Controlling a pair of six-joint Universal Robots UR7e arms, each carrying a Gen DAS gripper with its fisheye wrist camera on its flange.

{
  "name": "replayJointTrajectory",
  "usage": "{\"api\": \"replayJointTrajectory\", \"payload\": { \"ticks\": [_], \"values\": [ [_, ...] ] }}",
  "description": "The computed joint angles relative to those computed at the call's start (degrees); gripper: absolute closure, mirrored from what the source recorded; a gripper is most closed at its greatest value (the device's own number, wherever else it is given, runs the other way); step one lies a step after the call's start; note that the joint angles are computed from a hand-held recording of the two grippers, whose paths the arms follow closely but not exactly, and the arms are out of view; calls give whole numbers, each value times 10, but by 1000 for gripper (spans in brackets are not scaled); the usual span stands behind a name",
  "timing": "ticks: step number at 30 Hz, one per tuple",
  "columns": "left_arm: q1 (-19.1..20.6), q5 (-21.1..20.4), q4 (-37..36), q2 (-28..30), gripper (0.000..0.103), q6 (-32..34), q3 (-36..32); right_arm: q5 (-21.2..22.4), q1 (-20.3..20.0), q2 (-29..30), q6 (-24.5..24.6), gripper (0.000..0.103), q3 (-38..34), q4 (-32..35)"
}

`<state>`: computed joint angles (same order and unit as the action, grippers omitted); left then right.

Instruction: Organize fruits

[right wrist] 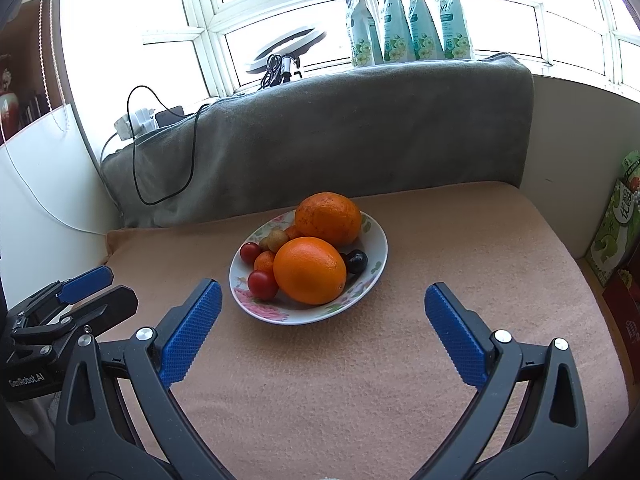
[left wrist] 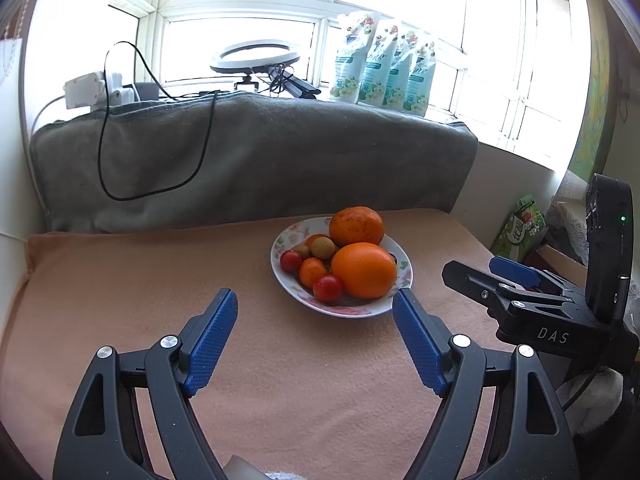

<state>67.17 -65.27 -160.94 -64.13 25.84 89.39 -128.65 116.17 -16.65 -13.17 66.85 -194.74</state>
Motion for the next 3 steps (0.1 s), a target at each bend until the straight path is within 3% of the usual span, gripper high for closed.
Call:
{"api": "replayJointTrajectory", "payload": {
  "ticks": [3],
  "values": [
    [0, 1, -1, 0, 23, 2, 0, -1, 0, -1, 2, 0, 2, -2]
  ]
}}
